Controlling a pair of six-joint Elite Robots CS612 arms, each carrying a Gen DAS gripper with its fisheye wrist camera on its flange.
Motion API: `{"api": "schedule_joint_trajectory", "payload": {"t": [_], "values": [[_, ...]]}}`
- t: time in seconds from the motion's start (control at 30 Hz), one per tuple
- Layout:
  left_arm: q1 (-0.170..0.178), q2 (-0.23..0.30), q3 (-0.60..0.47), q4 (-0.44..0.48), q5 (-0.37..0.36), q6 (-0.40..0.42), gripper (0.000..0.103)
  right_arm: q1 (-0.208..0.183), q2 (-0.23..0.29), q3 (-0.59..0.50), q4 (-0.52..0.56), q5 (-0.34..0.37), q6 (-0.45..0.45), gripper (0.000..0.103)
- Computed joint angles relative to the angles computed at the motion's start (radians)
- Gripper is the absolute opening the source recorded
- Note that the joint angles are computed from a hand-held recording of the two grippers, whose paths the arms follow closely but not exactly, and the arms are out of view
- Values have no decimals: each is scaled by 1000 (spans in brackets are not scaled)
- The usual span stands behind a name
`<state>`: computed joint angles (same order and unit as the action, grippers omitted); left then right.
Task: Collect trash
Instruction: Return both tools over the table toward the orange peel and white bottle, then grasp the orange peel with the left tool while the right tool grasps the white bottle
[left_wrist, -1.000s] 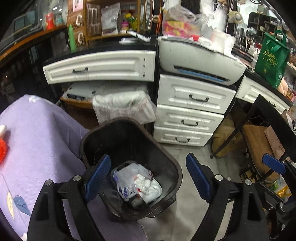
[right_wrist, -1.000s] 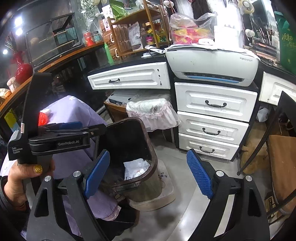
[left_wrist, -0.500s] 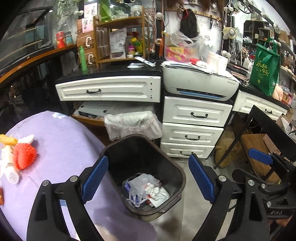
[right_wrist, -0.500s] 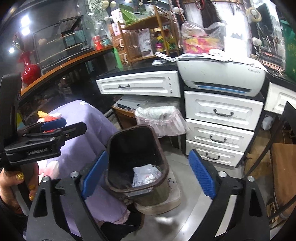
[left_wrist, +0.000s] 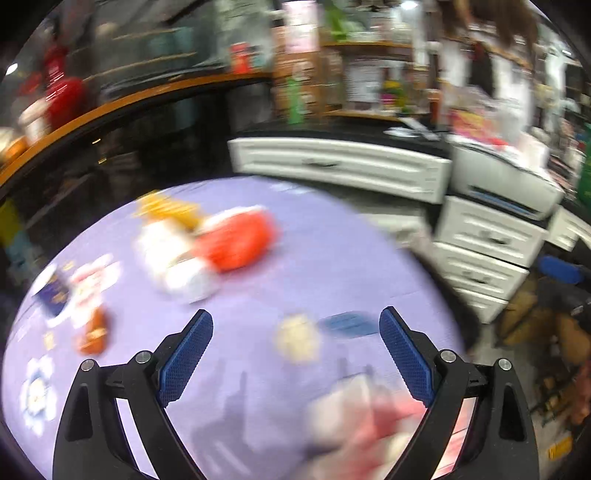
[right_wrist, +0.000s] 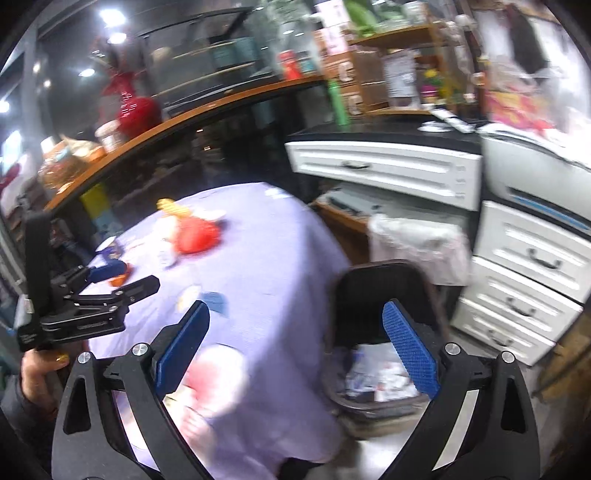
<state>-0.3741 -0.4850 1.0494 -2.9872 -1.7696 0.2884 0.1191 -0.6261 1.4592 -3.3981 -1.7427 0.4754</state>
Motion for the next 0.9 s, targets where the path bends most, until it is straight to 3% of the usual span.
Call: {"api": "schedule_joint_trajectory", "payload": {"t": [0.27,0.57,0.63,0.73,0.9], "values": [[78,93,-201,182,144,-173,90,19,58,-157,102,121,-44,94],[96,216,-457,405,214,-164,85,33,97,-270,192,166,-79,94],[96,245,-519,459,229,-162,78,35,104,-293,213,172,-88,94],[105,262,-557,500,185,-181,68,41,115,-331,246,168,-117,94],[111,263,-555,480,161,-192,34,52,149,-426,317,181,-174,94]]}}
